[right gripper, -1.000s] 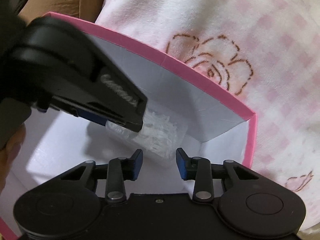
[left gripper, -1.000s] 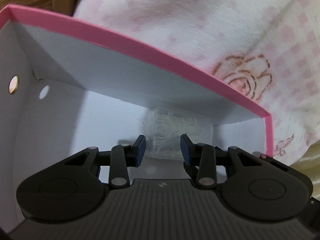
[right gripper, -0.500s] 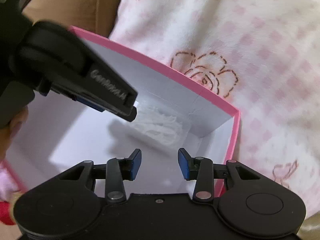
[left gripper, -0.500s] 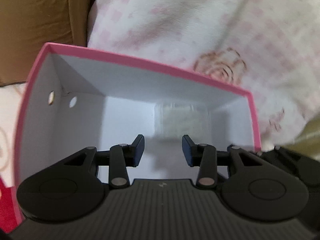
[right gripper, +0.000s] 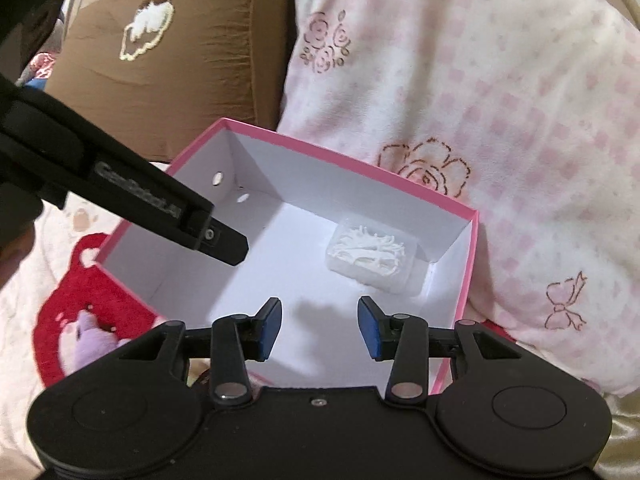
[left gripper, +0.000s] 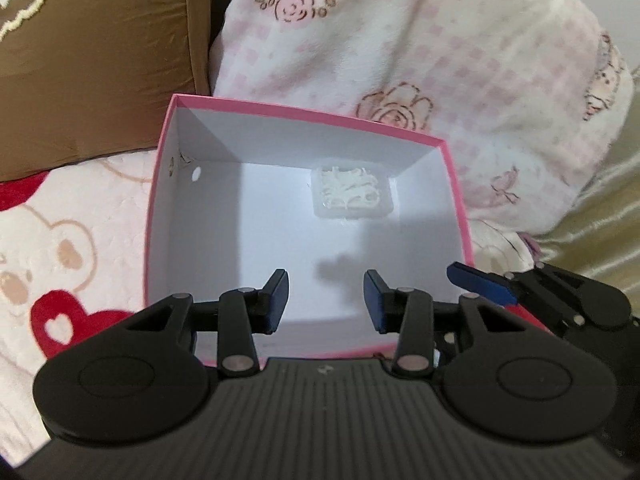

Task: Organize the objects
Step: 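Withdraw the left gripper and move it toward the purple plush toy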

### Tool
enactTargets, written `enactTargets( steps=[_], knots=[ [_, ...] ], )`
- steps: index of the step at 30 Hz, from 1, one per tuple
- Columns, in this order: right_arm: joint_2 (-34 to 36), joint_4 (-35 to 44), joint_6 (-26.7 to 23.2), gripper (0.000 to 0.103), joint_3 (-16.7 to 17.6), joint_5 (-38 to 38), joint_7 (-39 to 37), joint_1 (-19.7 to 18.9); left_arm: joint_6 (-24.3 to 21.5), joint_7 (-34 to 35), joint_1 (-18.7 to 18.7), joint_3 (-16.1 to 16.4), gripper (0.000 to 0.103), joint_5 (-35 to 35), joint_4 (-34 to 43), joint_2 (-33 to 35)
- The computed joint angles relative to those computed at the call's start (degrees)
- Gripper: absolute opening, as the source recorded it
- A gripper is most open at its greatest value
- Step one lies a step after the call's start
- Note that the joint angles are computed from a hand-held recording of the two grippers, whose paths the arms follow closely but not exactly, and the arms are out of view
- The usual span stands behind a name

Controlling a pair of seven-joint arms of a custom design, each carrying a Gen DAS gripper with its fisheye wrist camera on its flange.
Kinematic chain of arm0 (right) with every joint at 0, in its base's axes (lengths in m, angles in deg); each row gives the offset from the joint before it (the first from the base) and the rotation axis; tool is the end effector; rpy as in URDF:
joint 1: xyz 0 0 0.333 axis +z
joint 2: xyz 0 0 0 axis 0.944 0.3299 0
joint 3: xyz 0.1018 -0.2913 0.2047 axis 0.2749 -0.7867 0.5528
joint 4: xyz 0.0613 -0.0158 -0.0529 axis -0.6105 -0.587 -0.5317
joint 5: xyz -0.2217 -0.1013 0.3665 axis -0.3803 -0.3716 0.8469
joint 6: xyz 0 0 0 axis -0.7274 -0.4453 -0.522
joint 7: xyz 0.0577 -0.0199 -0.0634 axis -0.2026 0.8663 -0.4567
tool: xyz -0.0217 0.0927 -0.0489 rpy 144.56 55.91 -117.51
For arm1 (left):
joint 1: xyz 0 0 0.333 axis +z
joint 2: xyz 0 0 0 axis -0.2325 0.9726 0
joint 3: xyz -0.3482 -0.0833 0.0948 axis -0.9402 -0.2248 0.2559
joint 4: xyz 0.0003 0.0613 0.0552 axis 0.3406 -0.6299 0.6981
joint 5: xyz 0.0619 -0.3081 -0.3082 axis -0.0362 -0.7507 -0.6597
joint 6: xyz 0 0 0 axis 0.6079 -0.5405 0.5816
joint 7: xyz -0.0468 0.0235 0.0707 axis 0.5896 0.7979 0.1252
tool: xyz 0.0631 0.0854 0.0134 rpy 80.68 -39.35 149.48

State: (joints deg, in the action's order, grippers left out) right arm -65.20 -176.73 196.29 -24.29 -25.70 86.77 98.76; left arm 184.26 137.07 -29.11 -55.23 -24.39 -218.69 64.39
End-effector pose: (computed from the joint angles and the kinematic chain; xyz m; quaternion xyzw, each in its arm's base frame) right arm 0.4055 0.4005 0.5123 -0.7513 0.5739 -0.2345 0.2265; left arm 0.4944 -0.2337 0.4957 0.4772 -0.8238 0.3013 0.0535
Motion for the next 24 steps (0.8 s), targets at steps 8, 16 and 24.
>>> enactTargets(
  steps=[8,16,24],
  knots=[
    [-5.03,-1.67,-1.3,0.048,2.21,2.01,3.45,0.76,-4.49,-0.18,0.69,2.05,0.04,2.91,-2.73,-6.98],
    [-8.66,-3.93,-1.29,0.054,6.55,-0.28,13.5,-0.72,-6.86,-0.58,0.71,3.2,0.041,8.28,-5.49,-13.3],
    [-10.14,-2.88,-5.13,0.055,6.87,4.69,13.46,1.89,-9.66,1.24,0.42,6.51,0.045,7.88,-8.3,-20.16]
  ],
)
